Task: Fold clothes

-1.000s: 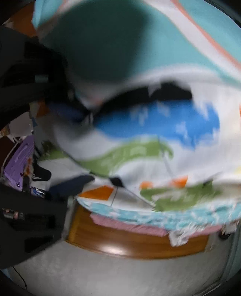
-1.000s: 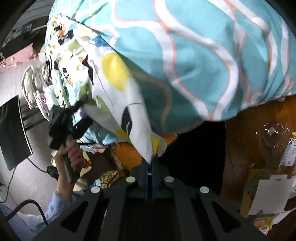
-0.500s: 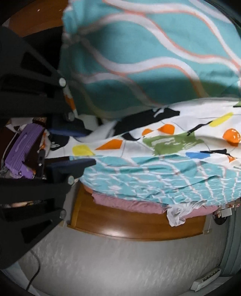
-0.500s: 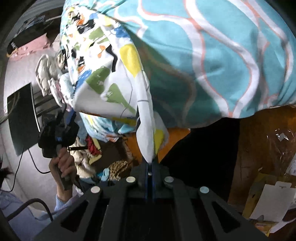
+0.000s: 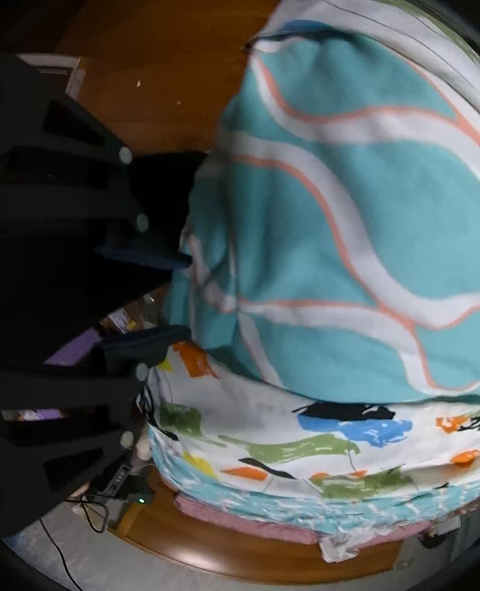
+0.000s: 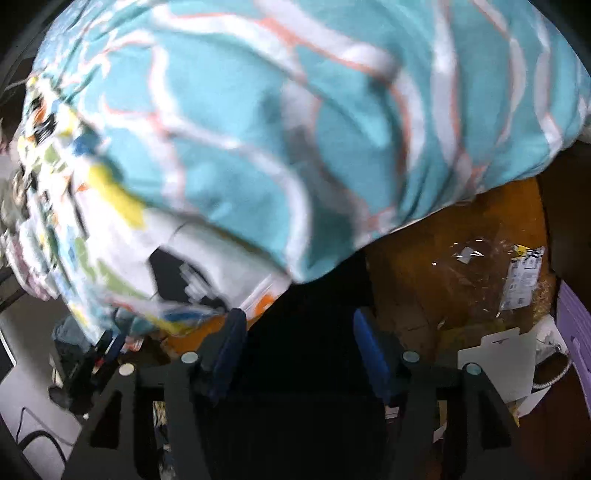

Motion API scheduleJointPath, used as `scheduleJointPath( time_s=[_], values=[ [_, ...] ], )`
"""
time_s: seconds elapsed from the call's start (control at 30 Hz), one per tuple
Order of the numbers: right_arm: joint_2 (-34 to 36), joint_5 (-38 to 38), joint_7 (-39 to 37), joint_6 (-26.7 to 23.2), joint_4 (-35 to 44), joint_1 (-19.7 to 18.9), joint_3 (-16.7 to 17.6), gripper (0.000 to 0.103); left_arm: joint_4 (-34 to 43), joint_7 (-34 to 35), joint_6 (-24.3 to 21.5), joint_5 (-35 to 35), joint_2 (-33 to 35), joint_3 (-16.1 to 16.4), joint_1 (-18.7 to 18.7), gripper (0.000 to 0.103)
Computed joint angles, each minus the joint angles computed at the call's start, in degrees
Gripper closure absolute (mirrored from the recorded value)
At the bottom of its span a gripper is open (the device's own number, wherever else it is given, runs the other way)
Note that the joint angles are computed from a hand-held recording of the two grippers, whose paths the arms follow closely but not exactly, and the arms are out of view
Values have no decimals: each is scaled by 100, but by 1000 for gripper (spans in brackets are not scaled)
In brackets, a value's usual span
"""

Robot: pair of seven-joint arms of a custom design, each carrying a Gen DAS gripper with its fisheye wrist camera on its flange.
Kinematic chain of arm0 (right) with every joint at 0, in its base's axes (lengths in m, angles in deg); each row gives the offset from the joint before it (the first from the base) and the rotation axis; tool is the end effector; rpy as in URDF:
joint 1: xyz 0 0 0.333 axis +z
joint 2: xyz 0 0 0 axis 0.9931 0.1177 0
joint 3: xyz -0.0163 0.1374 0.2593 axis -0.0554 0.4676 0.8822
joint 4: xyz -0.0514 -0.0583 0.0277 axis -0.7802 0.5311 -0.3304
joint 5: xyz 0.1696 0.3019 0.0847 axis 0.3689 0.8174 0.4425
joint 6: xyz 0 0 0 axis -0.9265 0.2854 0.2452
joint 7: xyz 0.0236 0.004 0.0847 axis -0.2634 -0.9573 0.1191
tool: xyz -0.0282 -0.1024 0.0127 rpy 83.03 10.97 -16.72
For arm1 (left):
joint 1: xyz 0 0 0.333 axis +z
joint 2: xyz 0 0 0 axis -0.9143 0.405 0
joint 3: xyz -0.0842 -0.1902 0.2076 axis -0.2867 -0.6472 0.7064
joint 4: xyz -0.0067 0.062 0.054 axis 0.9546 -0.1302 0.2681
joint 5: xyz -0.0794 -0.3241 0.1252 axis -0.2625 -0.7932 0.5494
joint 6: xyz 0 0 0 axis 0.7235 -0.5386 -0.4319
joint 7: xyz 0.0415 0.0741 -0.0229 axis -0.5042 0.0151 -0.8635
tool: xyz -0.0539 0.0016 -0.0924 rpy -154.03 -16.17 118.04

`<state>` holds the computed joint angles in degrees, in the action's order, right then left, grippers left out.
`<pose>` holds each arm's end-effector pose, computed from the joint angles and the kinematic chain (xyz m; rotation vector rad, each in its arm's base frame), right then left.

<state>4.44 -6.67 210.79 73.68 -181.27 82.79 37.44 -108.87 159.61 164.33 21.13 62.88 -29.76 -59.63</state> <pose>0.3824 -0.0141 0.4463 -0.9166 2.7269 0.8075 0.5705 -0.0513 0.4043 1.8150 -1.7686 0.2124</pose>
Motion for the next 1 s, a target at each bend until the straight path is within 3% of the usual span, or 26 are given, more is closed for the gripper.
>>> scheduleJointPath(
  time_s=[0.07, 0.13, 0.2, 0.23, 0.47, 0.63, 0.73, 0.83, 0.9, 1.0],
  values=[
    [159, 76, -205, -118, 187, 118, 9, 40, -333, 306, 121, -304, -215, -43, 62, 65],
    [353, 187, -367, -247, 390, 233, 47, 40, -573, 570, 207, -261, -384, -59, -3, 39],
    [448, 383, -350, -310, 509, 312, 106, 40, -961, 888, 423, -443, -629, -67, -42, 19],
    [463, 470, -307, -327, 555, 342, 135, 40, -1053, 936, 404, -505, -688, -41, -49, 16],
    [965, 710, -173, -475, 1681, 660, 356, 40, -878, 527, -111, -732, -888, 66, -104, 16],
    [1760, 901, -127, -168, 2864, 943, 635, 40, -190, 340, -781, 477, -1104, 261, -76, 8],
    [2447, 987, -6, 78, 3716, 1150, 849, 40, -24, 845, -928, 444, -1238, 460, 198, 8],
    [3388, 727, 231, 80, 4920, 1345, 1079, 40, 419, 1453, -768, 548, -1116, 662, 509, 8],
    [3995, 496, 556, 215, 5755, 1514, 1229, 40, 887, 1738, -666, 472, -839, 761, 757, 8],
    [4502, -80, 1440, 839, 6454, 1924, 1318, 40, 1843, 1985, -684, 30, -145, 815, 1270, 8]
  ],
)
